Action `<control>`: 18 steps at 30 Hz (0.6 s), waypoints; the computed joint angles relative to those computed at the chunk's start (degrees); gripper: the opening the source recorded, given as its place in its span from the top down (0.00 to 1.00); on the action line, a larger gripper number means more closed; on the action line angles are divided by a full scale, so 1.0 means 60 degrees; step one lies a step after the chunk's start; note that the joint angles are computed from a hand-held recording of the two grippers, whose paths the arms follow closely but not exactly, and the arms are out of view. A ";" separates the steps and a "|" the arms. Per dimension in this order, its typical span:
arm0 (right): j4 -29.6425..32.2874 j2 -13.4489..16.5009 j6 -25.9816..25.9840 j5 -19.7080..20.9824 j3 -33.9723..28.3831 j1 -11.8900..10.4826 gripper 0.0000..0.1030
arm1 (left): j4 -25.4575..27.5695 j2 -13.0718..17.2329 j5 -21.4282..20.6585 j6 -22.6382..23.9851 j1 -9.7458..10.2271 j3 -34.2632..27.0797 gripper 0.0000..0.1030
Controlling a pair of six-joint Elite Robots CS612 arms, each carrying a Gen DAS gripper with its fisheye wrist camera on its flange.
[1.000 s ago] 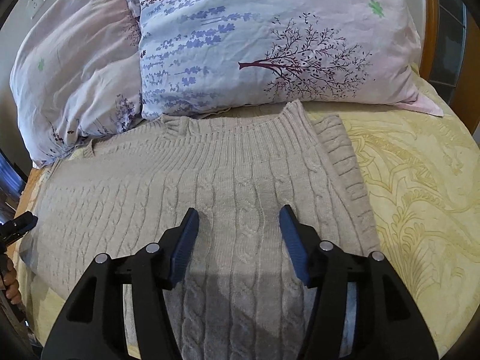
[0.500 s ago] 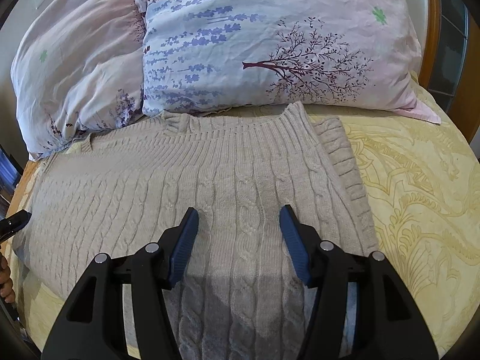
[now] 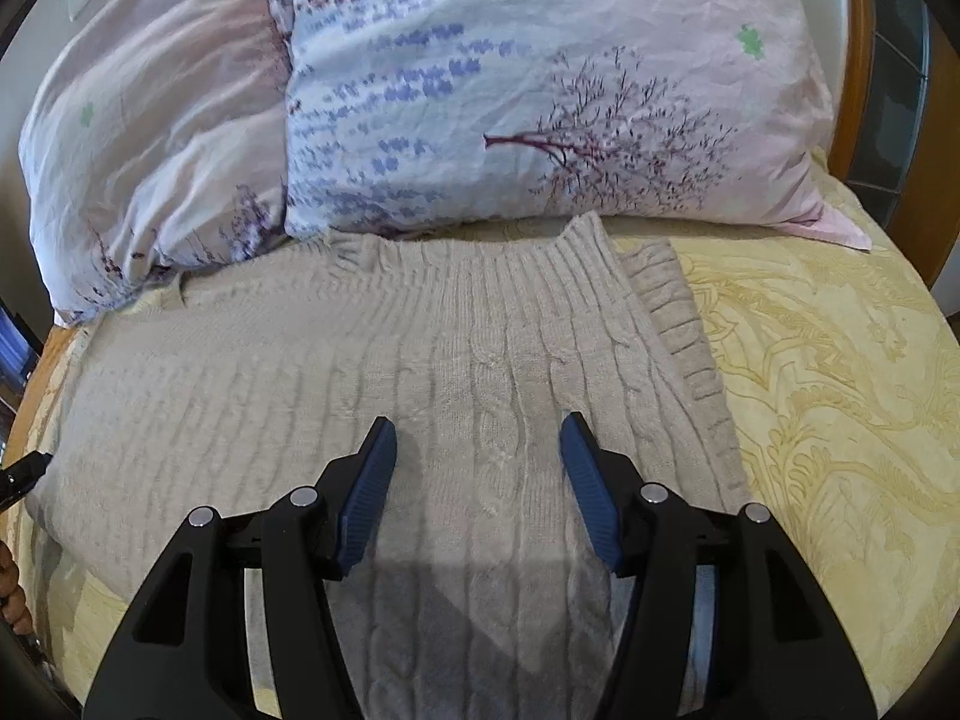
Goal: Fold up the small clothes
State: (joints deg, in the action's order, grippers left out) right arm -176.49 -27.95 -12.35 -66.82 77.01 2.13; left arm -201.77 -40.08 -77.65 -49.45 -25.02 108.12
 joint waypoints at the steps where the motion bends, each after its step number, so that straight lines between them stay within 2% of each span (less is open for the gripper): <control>1: -0.0112 -0.0028 -0.0005 0.0076 0.0059 -0.0006 0.41 | -0.0013 -0.0036 0.0016 -0.0002 -0.0006 0.0037 0.37; 7: -0.0671 -0.0224 -0.0279 0.0604 0.0421 0.0078 0.38 | -0.0216 -0.0257 0.0687 -0.0357 0.0034 0.0273 0.26; 11: -0.0678 -0.0240 -0.0708 0.0449 0.0457 0.0265 0.33 | -0.0235 -0.0209 0.0085 -0.0954 0.0406 0.0162 0.25; 15: -0.0188 -0.0188 -0.1377 -0.0588 0.0371 0.0555 0.32 | -0.0121 -0.0042 -0.0635 -0.1423 0.0772 -0.0123 0.25; 18: -0.0338 -0.0137 -0.1487 -0.0768 0.0368 0.0599 0.31 | 0.0097 0.0062 -0.1016 -0.1658 0.0944 -0.0352 0.25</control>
